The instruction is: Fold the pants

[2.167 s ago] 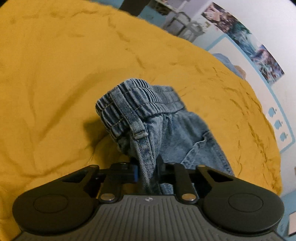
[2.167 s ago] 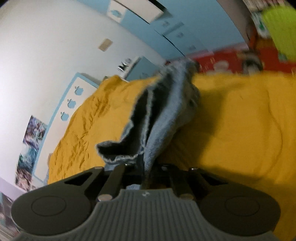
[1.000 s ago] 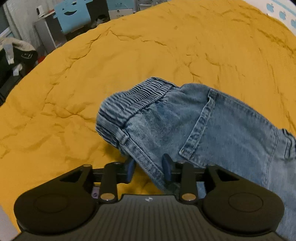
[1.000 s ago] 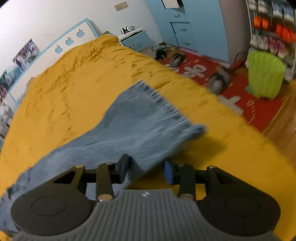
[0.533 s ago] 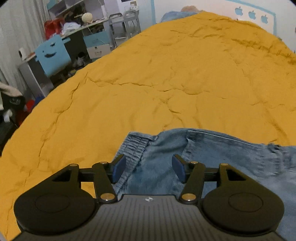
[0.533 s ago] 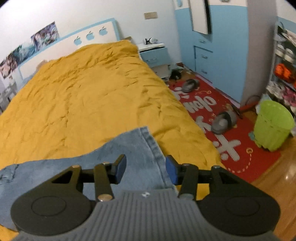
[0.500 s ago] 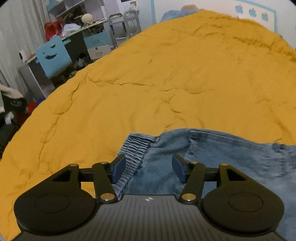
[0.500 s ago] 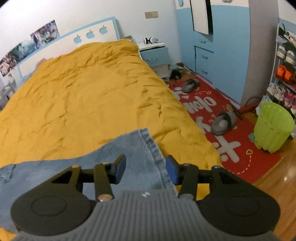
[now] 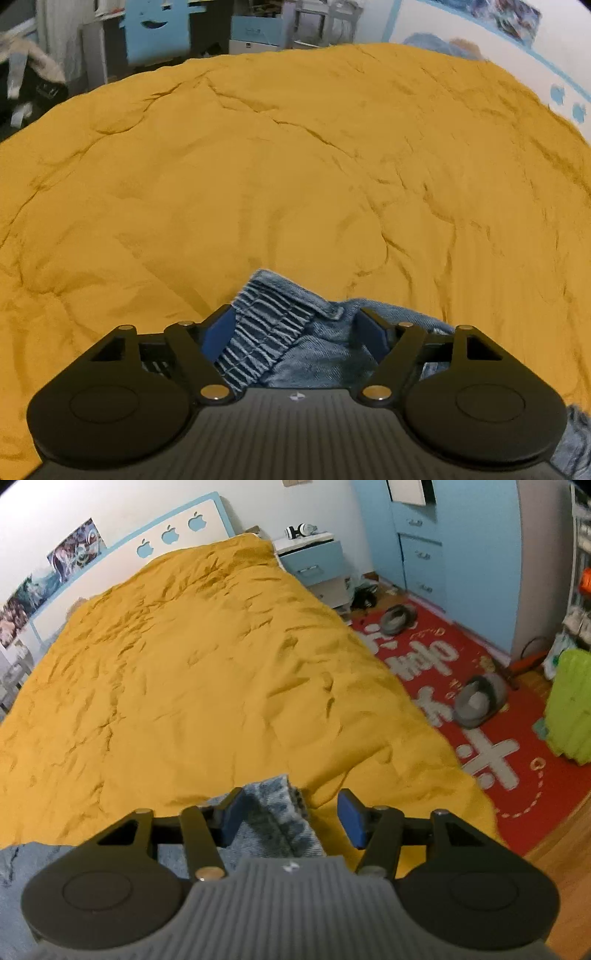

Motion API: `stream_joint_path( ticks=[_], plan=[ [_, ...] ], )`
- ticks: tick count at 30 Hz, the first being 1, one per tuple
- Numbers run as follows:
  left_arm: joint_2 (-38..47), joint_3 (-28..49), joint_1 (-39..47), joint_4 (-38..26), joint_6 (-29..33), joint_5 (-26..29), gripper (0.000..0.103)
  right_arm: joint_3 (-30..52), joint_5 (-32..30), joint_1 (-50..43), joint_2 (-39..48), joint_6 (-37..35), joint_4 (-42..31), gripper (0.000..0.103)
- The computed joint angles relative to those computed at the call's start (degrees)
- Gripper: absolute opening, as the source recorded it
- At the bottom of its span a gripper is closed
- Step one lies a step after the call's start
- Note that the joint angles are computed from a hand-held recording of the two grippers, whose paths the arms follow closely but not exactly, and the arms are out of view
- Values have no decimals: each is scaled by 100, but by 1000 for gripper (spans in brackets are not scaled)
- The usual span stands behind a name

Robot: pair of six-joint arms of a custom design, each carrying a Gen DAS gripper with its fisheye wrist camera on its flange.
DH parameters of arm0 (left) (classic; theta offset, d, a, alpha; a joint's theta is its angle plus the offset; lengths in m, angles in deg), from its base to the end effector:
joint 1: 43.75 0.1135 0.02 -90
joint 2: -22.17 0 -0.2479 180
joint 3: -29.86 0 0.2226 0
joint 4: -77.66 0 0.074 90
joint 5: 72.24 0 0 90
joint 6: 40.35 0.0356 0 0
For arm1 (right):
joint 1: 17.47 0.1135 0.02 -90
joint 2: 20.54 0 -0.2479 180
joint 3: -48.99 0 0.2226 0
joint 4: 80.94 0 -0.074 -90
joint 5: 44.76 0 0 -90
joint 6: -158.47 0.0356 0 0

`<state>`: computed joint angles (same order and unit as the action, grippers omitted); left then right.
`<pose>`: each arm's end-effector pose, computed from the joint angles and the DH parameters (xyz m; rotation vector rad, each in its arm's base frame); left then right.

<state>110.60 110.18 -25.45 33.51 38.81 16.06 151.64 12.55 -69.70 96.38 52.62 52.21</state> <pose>0.2851 0.0954 0.2432 -0.6372 2.4015 0.0920 0.2591 -0.3030 0.1886 0.5785 2.3426 0.2379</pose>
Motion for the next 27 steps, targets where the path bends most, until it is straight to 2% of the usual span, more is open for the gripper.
stream_joint_path(
  ticks=[1,2,4,5,6,9,12,14,15,17,19,22,25,27],
  plan=[
    [-19,-52,-108,62,10,-170,69,-50,-161,-22,2,-14,31,17],
    [-46,-135,-214,199,27,-274,59,-157,-173,1,-70,-18,131,17],
    [-147,-270,-417,326,63,-370,21,-651,-43,46,-480,-228,555,9],
    [-189,-308,-547,364,126,-493,11,-826,-137,25,-671,-367,654,7],
    [-204,-313,-721,371,227,-670,5,-962,-251,-6,-859,-476,694,6],
    [-152,-382,-1151,447,511,-1402,2,-1320,-572,-84,-1537,-748,867,3],
    [-49,-338,-1243,358,411,-1575,2,-1671,-706,-134,-2151,-250,1740,2],
    [-29,-351,-1289,352,377,-1651,2,-1311,-421,8,-1959,-269,1480,2],
    [-33,-365,-1311,361,337,-1684,2,-1243,-37,189,-1854,-430,1432,2],
    [-53,-351,-1313,332,237,-1679,2,-1237,452,441,-1639,-514,1483,2],
    [-132,-316,-1307,231,103,-1670,8,-1387,801,620,-1474,-424,1729,3],
    [-388,-259,-1306,44,178,-1606,10,-1645,1223,728,-1404,-3,2149,8],
    [-889,-334,-1430,-69,343,-1500,14,-1620,1076,570,-1492,189,2041,23],
    [-1192,-277,-1592,-296,326,-1324,14,-1664,898,395,-1709,110,1776,23]
  ],
)
